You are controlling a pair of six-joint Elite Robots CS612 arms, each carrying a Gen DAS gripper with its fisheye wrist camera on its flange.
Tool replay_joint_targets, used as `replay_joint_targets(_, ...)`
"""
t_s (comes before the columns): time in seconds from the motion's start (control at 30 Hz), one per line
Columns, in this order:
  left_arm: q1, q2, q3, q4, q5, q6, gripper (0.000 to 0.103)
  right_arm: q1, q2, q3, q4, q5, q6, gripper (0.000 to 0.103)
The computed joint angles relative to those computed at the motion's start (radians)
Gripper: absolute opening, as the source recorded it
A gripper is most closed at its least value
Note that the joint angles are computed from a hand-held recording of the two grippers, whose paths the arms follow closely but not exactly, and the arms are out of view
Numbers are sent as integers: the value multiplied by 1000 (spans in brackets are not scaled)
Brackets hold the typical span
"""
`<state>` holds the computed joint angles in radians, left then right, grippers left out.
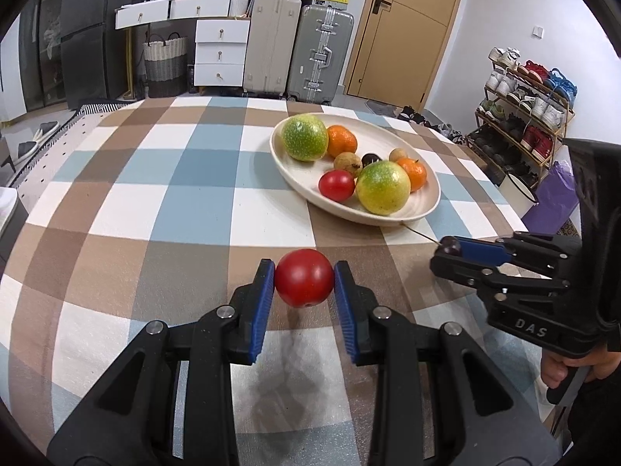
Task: Organize fruits
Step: 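Carry the tomato and plum onto the cream plate and open both tools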
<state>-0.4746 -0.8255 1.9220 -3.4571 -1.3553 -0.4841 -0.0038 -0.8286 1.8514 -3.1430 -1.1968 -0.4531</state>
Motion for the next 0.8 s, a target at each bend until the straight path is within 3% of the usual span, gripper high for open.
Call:
replay_joint_targets(0.43, -2, -11, -51, 11, 17, 55, 28, -36, -25, 8, -70, 52, 43, 27)
replay_joint_targets(0.8, 0, 5, -127, 42, 17, 122, 28, -50, -10, -42, -89, 57, 71, 27)
